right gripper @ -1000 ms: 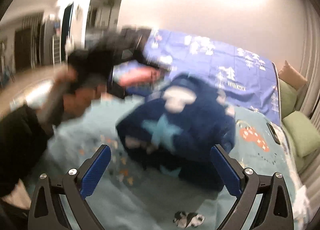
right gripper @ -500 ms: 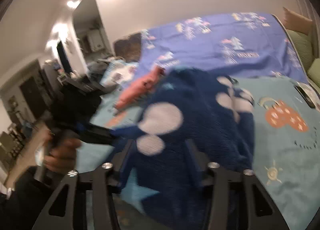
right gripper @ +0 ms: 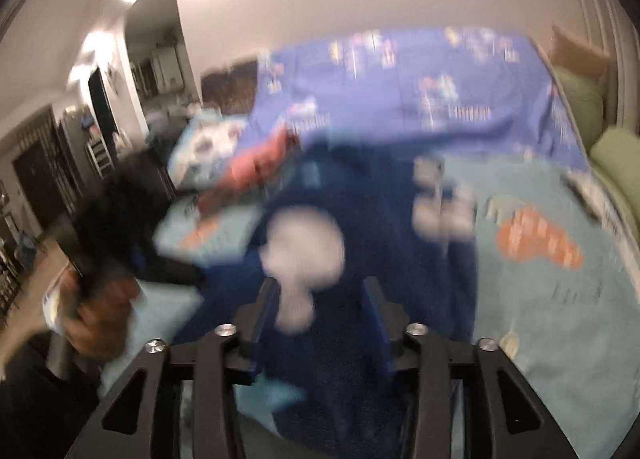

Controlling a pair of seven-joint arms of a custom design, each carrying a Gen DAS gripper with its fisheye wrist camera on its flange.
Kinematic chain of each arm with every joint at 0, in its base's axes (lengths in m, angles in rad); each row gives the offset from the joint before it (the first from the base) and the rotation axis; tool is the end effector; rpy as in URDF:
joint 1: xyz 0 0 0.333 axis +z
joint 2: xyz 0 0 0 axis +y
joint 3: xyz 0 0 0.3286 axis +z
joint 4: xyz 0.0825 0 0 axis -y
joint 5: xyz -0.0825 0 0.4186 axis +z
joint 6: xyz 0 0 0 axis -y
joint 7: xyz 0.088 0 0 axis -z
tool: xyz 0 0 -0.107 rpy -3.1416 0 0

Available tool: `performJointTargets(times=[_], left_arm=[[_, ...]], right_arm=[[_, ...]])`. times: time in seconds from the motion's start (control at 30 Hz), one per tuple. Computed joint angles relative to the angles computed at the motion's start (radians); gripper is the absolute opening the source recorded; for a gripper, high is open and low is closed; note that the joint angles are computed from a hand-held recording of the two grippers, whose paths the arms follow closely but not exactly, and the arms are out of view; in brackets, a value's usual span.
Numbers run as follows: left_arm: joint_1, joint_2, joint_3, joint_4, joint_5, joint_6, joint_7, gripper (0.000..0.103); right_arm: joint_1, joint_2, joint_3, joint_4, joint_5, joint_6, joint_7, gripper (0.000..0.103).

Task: Fold small clothes

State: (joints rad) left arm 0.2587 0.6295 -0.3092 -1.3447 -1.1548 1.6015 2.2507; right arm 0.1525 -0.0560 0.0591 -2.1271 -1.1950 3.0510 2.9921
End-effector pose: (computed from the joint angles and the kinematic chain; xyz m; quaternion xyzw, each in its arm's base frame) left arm 0.7440 -0.0766 0.4200 0.4236 -0.6548 0.4815 0.3999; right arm 0.5567 0.1943 0.5072 -0.5943 0.6326 -0.2976 0.3977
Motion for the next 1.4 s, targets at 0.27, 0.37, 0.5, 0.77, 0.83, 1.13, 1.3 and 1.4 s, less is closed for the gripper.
performJointTargets(times=[0.27, 0.37, 0.5, 0.77, 0.83, 1.13, 1.3, 1.4], left_arm=[[0.002, -0.024, 0.010, -0.036, -0.011, 0.021, -0.008, 0.081], [0.018, 0.002, 0.005, -0.011, -0.034, -0.017, -0.051, 0.082], [0.026, 0.009, 0.002, 0.007, -0.041, -0.010, -0.091, 0.082], [-0.014, -0.083, 0.021, -0.019, 0.008, 0.105, -0.031, 0.082], [-0.038, -0.076, 0.024, 0.015, 0.031, 0.129, -0.039, 0.082], [-0.124, 0.110, -0.007, 0.292, 0.164, 0.183, -0.200, 0.082], [-0.189, 0.271, -0.023, 0.533, 0.317, 0.153, -0.319, 0.082], [-0.222, 0.330, -0.029, 0.628, 0.410, 0.121, -0.345, 0.082]], right_arm=[[0.064, 0.188, -0.056, 0.192, 0.407, -0.084, -0.377, 0.073], [0.080, 0.216, -0.090, 0.190, 0.404, -0.078, -0.318, 0.073], [0.132, 0.241, -0.147, 0.181, 0.285, -0.113, -0.231, 0.073], [0.136, 0.265, -0.140, 0.206, 0.115, -0.154, -0.110, 0.074], [0.127, 0.261, -0.138, 0.198, 0.131, -0.138, -0.124, 0.074], [0.136, 0.259, -0.172, 0.184, 0.038, -0.074, -0.012, 0.074], [0.119, 0.263, -0.161, 0.188, 0.025, -0.061, -0.005, 0.074], [0.109, 0.268, -0.156, 0.186, 0.060, -0.052, -0.037, 0.074]])
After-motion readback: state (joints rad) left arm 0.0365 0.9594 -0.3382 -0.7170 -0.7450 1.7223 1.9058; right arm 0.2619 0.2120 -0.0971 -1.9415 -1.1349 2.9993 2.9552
